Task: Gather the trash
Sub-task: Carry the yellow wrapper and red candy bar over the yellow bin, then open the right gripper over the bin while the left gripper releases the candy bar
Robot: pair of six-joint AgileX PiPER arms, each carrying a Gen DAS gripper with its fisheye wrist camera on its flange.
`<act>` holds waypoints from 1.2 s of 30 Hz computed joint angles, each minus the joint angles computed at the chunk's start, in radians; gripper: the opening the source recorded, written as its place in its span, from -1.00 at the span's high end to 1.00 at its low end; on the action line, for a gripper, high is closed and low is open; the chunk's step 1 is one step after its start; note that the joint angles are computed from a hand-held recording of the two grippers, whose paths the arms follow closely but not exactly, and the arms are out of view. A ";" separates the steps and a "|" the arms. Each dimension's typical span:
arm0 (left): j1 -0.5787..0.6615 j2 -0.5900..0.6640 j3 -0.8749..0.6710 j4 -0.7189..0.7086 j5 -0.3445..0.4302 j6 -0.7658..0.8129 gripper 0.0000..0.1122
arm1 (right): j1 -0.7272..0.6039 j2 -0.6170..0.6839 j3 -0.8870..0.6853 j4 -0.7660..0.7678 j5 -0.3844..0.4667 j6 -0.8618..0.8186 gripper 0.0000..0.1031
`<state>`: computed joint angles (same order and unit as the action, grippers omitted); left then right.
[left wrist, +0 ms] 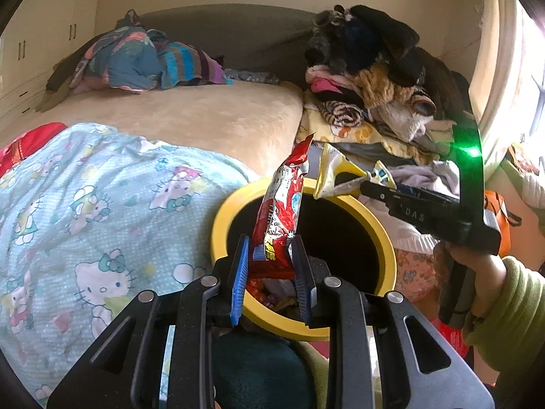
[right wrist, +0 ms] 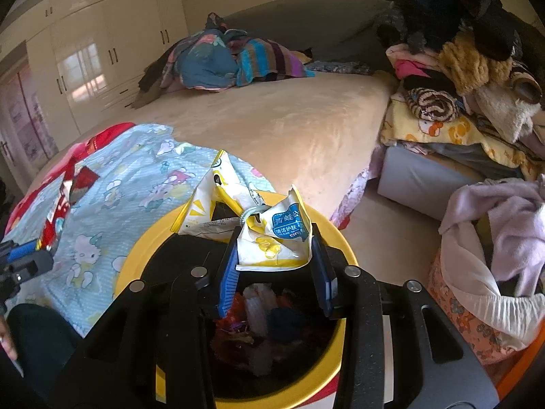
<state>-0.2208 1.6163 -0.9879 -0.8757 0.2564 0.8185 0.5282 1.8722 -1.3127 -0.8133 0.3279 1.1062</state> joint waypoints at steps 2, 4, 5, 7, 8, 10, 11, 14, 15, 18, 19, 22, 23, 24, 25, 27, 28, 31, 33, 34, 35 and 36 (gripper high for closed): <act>-0.015 0.009 -0.003 0.028 -0.004 -0.027 0.57 | -0.004 -0.002 0.007 -0.010 -0.001 0.012 0.40; -0.029 0.017 -0.005 0.050 -0.008 -0.046 0.57 | -0.011 -0.004 0.014 0.004 -0.006 0.004 0.40; -0.033 0.024 -0.008 0.054 -0.003 -0.051 0.57 | -0.013 -0.003 0.014 0.008 -0.006 0.001 0.40; -0.042 0.038 -0.017 0.082 0.000 -0.082 0.57 | -0.019 0.000 0.014 0.021 -0.006 -0.005 0.40; -0.045 0.047 -0.023 0.099 0.002 -0.100 0.57 | -0.019 0.001 0.015 0.023 -0.004 -0.001 0.40; -0.047 0.066 -0.033 0.114 0.008 -0.118 0.57 | -0.023 0.006 0.015 0.030 0.002 0.003 0.40; -0.050 0.078 -0.038 0.122 0.009 -0.130 0.57 | -0.026 0.009 0.015 0.039 0.004 -0.001 0.40; -0.058 0.109 -0.051 0.143 0.014 -0.158 0.57 | -0.026 0.019 0.011 0.062 0.008 -0.013 0.39; -0.062 0.117 -0.054 0.153 0.013 -0.170 0.57 | -0.027 0.022 0.012 0.068 0.007 -0.016 0.39; -0.074 0.143 -0.069 0.197 0.011 -0.215 0.57 | -0.028 0.031 0.011 0.092 0.002 -0.032 0.39; -0.076 0.150 -0.077 0.207 0.015 -0.226 0.57 | -0.027 0.036 0.008 0.105 0.002 -0.043 0.39; -0.084 0.177 -0.098 0.248 0.015 -0.261 0.57 | -0.026 0.048 0.003 0.137 -0.001 -0.072 0.39; -0.083 0.186 -0.105 0.253 0.019 -0.265 0.57 | -0.024 0.050 0.003 0.139 -0.003 -0.073 0.38; -0.083 0.196 -0.113 0.268 0.020 -0.281 0.57 | -0.023 0.053 0.003 0.148 -0.005 -0.081 0.38; -0.084 0.204 -0.121 0.282 0.023 -0.296 0.57 | -0.023 0.054 0.001 0.158 -0.004 -0.089 0.37; -0.083 0.230 -0.149 0.309 0.035 -0.321 0.56 | -0.025 0.056 -0.002 0.172 -0.005 -0.099 0.33; -0.079 0.245 -0.168 0.301 0.053 -0.311 0.55 | -0.026 0.057 -0.004 0.178 -0.005 -0.106 0.29; -0.073 0.279 -0.213 0.335 0.079 -0.352 0.30 | -0.028 0.052 0.001 0.156 -0.007 -0.083 0.17; -0.064 0.294 -0.235 0.321 0.099 -0.351 0.13 | -0.029 0.044 0.007 0.141 -0.009 -0.068 0.11; -0.059 0.295 -0.239 0.308 0.103 -0.345 0.07 | -0.030 0.039 0.012 0.136 -0.011 -0.064 0.07; -0.057 0.292 -0.237 0.301 0.101 -0.340 0.00 | -0.031 0.033 0.016 0.134 -0.010 -0.063 0.05; -0.056 0.286 -0.232 0.302 0.095 -0.341 -0.05 | -0.031 0.028 0.021 0.127 -0.008 -0.057 0.04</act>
<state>-0.2768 1.9028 -1.2197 -0.5741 0.3518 0.4773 0.4974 1.8998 -1.2920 -0.6862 0.3201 1.0494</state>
